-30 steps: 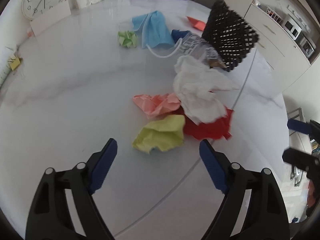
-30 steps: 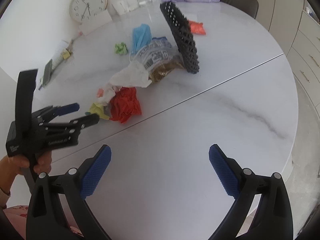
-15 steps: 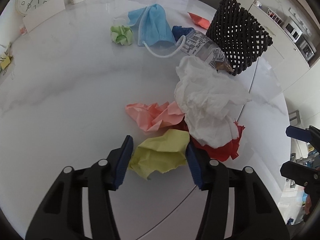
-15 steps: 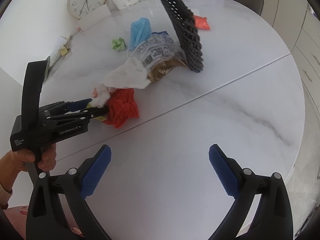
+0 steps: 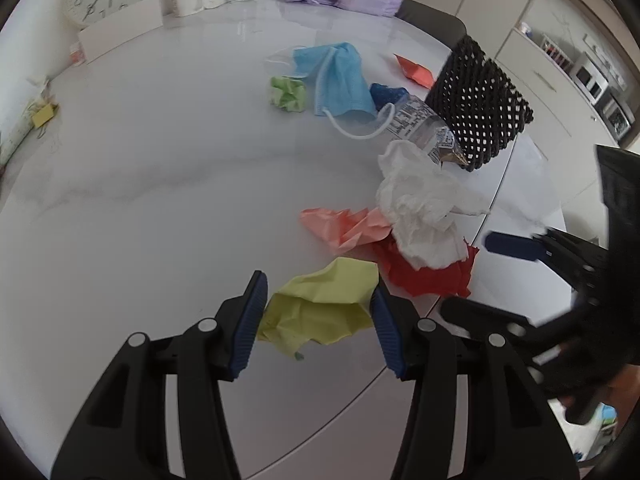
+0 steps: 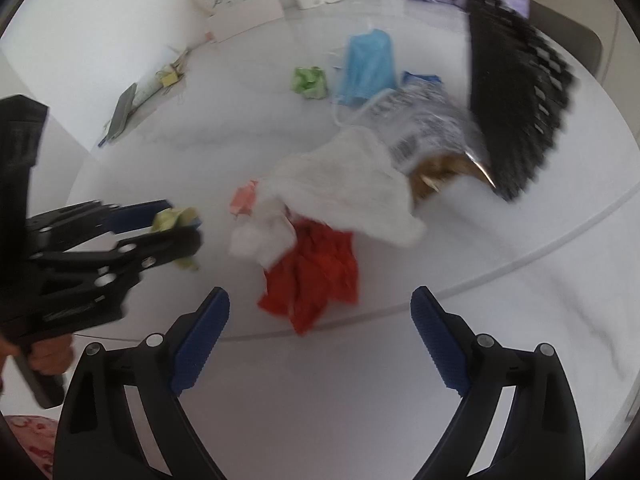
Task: Collect trash
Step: 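Grasp the yellow paper with the left tool while the right tool grasps the red paper, then carry the yellow and red papers over the bin and release both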
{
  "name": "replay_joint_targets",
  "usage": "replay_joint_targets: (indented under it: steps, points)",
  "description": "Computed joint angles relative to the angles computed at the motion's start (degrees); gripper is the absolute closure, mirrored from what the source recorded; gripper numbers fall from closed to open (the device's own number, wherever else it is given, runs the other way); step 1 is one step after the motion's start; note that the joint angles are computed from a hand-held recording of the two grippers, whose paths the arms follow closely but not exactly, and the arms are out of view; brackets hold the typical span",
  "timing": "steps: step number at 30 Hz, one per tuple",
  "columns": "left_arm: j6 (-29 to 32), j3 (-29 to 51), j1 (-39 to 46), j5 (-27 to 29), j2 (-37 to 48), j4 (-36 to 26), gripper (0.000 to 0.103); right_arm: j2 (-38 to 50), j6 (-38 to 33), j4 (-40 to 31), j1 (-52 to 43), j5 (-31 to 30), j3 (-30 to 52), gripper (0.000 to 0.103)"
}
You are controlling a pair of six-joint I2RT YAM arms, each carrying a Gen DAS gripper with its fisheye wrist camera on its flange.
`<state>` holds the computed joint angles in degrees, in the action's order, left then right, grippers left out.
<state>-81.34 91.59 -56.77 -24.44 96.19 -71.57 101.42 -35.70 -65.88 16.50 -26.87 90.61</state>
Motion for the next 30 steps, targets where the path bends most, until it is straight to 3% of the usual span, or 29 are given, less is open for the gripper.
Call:
replay_joint_targets:
  steps: [3,7,10,18,23,30]
  points:
    - [-2.8,-1.4,-1.2,-0.4,-1.8,-0.5,0.053,-0.3,0.3,4.7,2.9,2.3,-2.2,0.016]
    - [-5.0,-2.2,-2.3,-0.8,-2.7,-1.7,0.053,1.7,-0.1,5.2,4.4,3.9,-1.5,0.050]
    - [-5.6,-2.2,-2.3,-1.0,-2.9,-2.0,0.053,2.5,-1.0,2.8,4.5,4.5,0.0,0.065]
    - [-4.7,2.7,-3.4,-2.3,-0.8,-3.8,0.053,3.0,-3.7,-11.8,-0.2,4.9,6.4,0.067]
    - [-3.6,8.7,-5.3,-2.5,3.2,-6.1,0.053,0.8,-5.2,-18.4,-5.5,8.0,5.8,0.067]
    - [-2.8,19.6,-8.7,-2.9,10.4,-8.5,0.053,-8.8,-8.7,-13.5,-14.2,15.0,-1.1,0.067]
